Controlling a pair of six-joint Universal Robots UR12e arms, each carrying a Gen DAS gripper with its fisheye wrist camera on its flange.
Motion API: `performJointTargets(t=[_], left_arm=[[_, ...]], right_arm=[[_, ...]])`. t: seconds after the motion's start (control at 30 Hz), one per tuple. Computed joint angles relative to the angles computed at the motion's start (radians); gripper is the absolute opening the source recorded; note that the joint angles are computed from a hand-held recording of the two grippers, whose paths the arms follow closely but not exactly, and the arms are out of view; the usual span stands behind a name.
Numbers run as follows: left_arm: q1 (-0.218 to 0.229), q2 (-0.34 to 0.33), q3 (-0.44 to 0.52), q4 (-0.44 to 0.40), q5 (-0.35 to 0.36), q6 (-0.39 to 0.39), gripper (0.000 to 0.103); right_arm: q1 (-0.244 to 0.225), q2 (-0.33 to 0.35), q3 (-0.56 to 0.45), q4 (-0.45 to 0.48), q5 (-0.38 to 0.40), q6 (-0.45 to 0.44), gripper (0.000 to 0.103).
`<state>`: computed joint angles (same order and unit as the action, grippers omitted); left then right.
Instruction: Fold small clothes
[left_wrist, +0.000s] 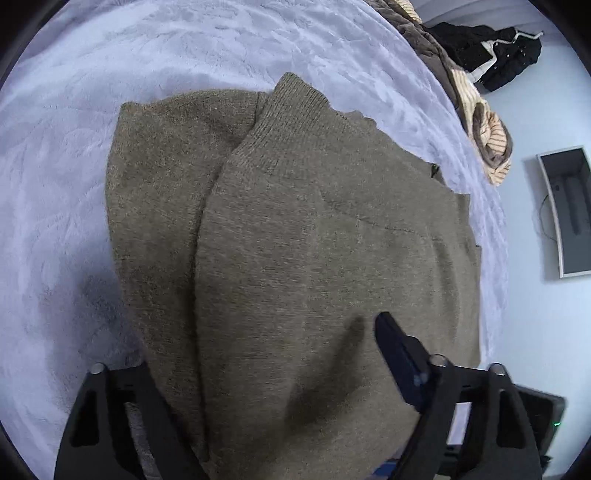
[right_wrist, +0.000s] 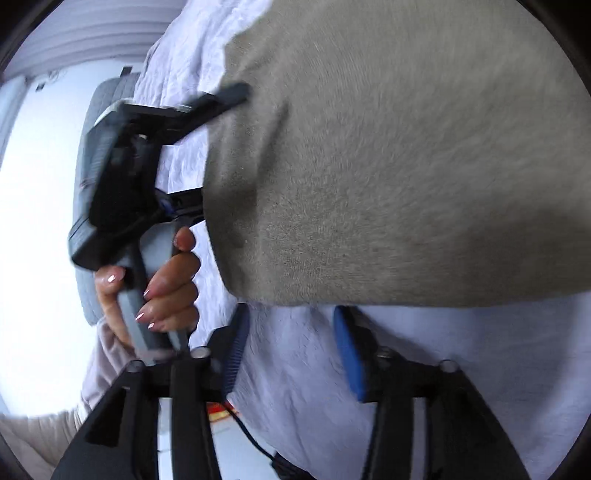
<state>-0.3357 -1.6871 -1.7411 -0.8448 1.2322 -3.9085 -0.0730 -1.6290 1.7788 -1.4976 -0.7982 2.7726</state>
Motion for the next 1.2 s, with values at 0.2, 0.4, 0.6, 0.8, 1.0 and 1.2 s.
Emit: performJointTargets(t=[0.2,0.4,0.6,0.8,1.0,1.2], left_arm=[[-0.011,0.002,0.019,-0.031,0.058,0.031,0.027],[-0.031,0.002,0.047,-0.059,0.11,0.034,0.02],[-0.064,-0.006,0.127,-0.061,0.15,0.066,0.016],[-0.123,-0.097,0.301,-0.099,0.166,0.141,0.016],[-0.192,-0.239,0.518,-0.161,0.173,0.225,0.016],[-0.241,-0.358,0.642,-0.276,0.164,0.278,0.016]], right_arm=[[-0.006,-0.022,-0.015,-0.385,-0.207,0.092,0.009],[0.035,0.055,-0.048,-0.432,-0.428,0.079,0.005],[0.024,0.051,-0.02,-0.474,-0.401,0.065,0.005],[-0.048,0.04,0.0,-0.424,-0.28,0.031,0.005],[-0.151,0.029,0.01,-0.313,-0.094,0.039,0.005],[-0.298,0.0,0.06,-0.364,0.061,0.211,0.005]])
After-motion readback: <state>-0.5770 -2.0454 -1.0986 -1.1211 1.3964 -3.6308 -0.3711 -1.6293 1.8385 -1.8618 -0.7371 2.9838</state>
